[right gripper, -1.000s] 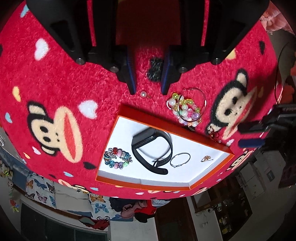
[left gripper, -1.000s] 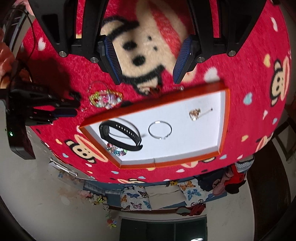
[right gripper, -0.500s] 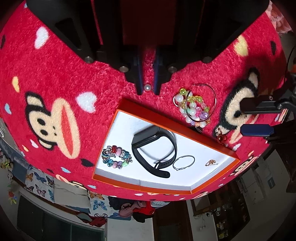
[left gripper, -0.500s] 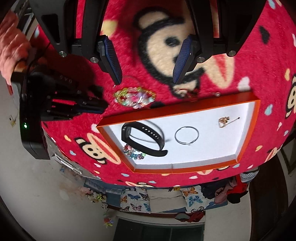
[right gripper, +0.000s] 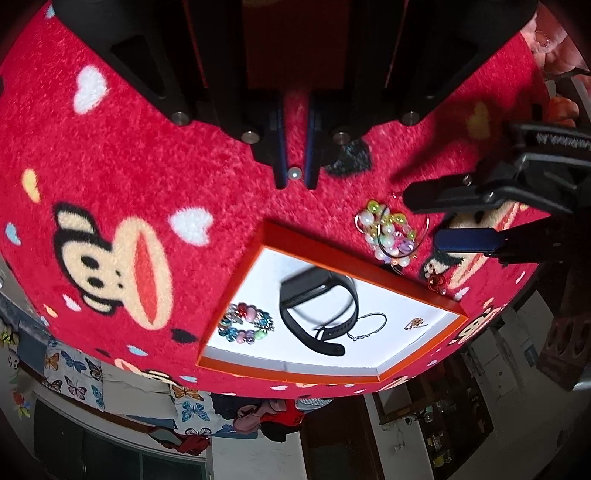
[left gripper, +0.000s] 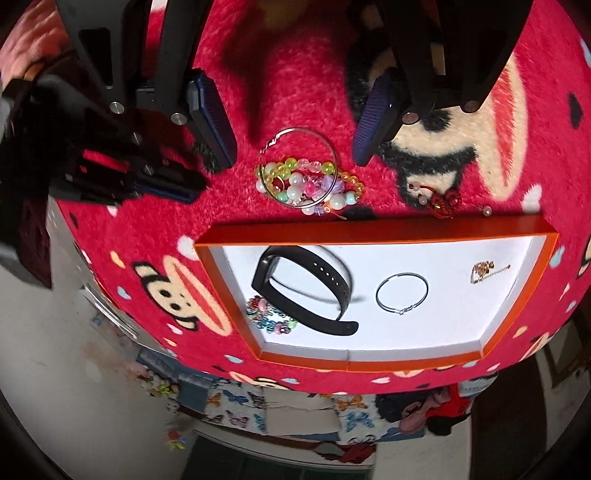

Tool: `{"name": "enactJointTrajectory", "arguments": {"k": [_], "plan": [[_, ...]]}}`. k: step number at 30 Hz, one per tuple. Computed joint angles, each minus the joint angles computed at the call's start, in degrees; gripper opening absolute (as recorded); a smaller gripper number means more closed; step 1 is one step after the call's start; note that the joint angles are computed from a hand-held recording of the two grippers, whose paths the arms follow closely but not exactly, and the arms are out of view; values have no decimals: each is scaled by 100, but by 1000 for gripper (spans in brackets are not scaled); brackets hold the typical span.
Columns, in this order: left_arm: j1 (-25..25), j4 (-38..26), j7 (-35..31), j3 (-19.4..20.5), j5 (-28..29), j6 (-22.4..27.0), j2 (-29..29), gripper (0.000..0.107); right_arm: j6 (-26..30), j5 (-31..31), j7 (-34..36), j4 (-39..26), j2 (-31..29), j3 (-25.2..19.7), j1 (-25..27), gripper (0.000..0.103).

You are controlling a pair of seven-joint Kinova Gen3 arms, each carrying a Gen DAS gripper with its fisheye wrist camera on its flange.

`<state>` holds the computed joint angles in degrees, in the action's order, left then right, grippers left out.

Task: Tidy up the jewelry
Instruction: 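Move both tools back toward the beaded jewelry and pearl beside the tray, then grasp a silver hoop earring with the left tool while the right tool grasps a pearl earring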

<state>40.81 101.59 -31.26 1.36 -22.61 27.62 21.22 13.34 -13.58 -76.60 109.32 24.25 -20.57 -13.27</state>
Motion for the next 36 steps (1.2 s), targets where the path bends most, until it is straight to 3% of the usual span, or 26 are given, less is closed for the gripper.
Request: {"name": "enactJointTrajectory", "arguments": {"k": [6, 12, 16, 24, 31, 36], "plan": [[472, -425, 660, -311, -458, 467, 326, 69, -103, -191, 271, 82, 51, -408, 417, 10], [619, -548, 1036, -352, -833, 627, 493, 67, -117, -312, 440, 79, 101, -592, 593, 10], [645, -536, 1180, -350, -977, 631, 524, 66, -114, -398, 561, 79, 135, -714, 739, 10], [735, -515, 1390, -368, -1315, 755, 559, 52, -110, -467, 629, 79, 132, -683, 722, 10], [707, -307, 1500, -331, -1437, 606, 416, 52, -139, -451, 586, 105, 67, -567, 620, 10], [744, -44, 1651, -335, -1703, 507, 115, 52, -172, -548, 652, 141, 4, -810, 855, 10]]}}
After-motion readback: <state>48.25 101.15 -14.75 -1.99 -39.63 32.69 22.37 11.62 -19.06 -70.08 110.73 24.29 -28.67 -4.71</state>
